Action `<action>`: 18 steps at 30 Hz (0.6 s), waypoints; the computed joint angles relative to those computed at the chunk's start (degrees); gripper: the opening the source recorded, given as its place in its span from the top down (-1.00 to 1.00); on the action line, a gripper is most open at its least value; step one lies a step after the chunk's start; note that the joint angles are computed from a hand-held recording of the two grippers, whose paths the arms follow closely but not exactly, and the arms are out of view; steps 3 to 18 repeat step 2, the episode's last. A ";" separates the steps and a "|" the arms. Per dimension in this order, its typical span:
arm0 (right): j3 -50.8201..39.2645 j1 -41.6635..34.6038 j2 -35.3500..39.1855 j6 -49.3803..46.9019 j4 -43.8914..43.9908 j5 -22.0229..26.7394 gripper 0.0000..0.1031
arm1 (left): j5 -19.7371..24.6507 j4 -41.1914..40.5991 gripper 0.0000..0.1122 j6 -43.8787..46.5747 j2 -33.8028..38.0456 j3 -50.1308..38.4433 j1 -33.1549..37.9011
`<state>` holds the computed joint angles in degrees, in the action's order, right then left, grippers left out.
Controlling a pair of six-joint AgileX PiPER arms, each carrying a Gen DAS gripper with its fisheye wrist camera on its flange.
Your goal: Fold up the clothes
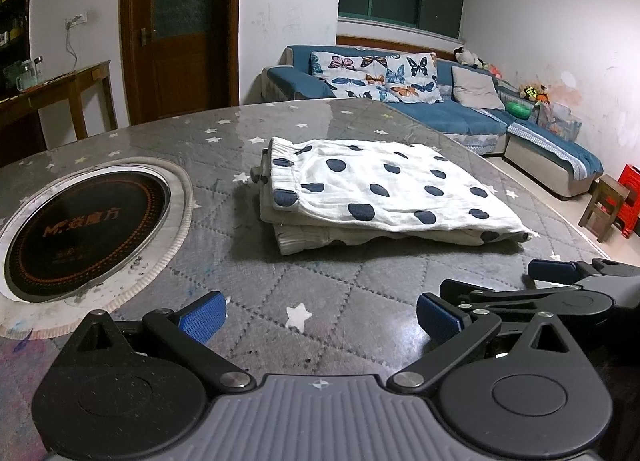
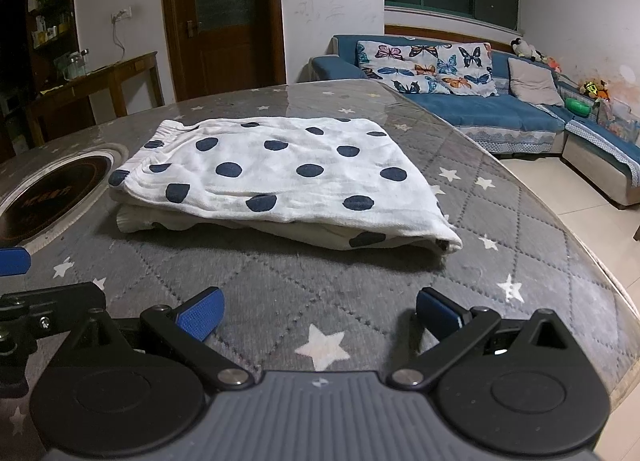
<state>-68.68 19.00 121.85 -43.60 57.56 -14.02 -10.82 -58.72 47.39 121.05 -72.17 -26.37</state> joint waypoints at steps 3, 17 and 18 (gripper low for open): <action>-0.18 -0.14 0.06 0.04 0.01 0.19 -1.00 | 0.11 -0.19 -0.84 0.37 0.04 -0.14 0.05; -0.18 -0.14 0.06 0.04 0.01 0.19 -1.00 | 0.11 -0.19 -0.84 0.37 0.04 -0.14 0.05; -0.18 -0.14 0.06 0.04 0.01 0.19 -1.00 | 0.11 -0.19 -0.84 0.37 0.04 -0.14 0.05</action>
